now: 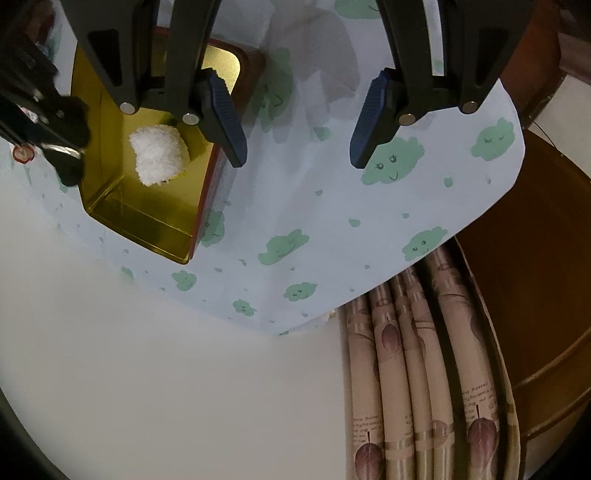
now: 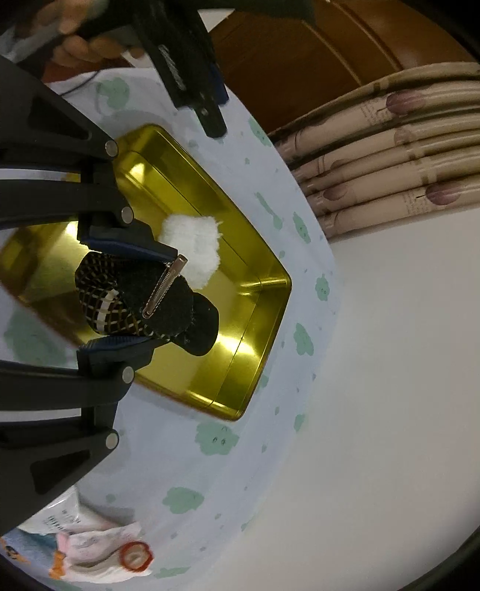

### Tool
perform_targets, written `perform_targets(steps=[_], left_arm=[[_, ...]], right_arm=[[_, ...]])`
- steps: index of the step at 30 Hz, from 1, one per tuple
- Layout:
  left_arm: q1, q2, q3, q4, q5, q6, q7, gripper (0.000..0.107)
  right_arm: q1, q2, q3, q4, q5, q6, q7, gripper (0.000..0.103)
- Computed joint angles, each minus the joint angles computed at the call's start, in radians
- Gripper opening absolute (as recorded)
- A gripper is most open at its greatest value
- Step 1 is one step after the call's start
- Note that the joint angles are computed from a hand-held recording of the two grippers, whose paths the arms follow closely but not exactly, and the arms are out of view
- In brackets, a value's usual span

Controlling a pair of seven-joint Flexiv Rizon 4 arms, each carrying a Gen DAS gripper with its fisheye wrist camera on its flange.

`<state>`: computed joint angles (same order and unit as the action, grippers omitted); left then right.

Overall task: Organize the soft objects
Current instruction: 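Carry the mesh pouch into the tin beside the fluffy ball, open right gripper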

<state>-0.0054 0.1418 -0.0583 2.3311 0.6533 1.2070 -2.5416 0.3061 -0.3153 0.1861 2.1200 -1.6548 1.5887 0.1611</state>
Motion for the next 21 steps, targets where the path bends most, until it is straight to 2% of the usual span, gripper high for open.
perform_targets(steps=[5,8,14,19,21], left_arm=[[0.004,-0.002,0.009,0.011,-0.019,0.025,0.003,0.06],[0.006,-0.009,0.014,0.015,-0.037,0.035,0.018,0.06],[0.011,-0.011,0.018,0.025,-0.055,0.051,0.021,0.06],[0.015,-0.012,0.015,0.026,-0.058,0.05,0.021,0.06],[0.015,-0.013,0.015,0.026,-0.058,0.052,0.021,0.06]], right_arm=[[0.077,-0.037,-0.022,-0.009,0.2,-0.073,-0.175,0.035],[0.114,-0.057,-0.044,-0.018,0.278,-0.086,-0.231,0.037],[0.189,-0.064,-0.111,-0.021,0.315,-0.1,-0.249,0.041],[0.204,-0.063,-0.143,-0.023,0.242,-0.082,-0.171,0.062],[0.197,-0.058,-0.137,-0.025,0.212,-0.087,-0.149,0.066]])
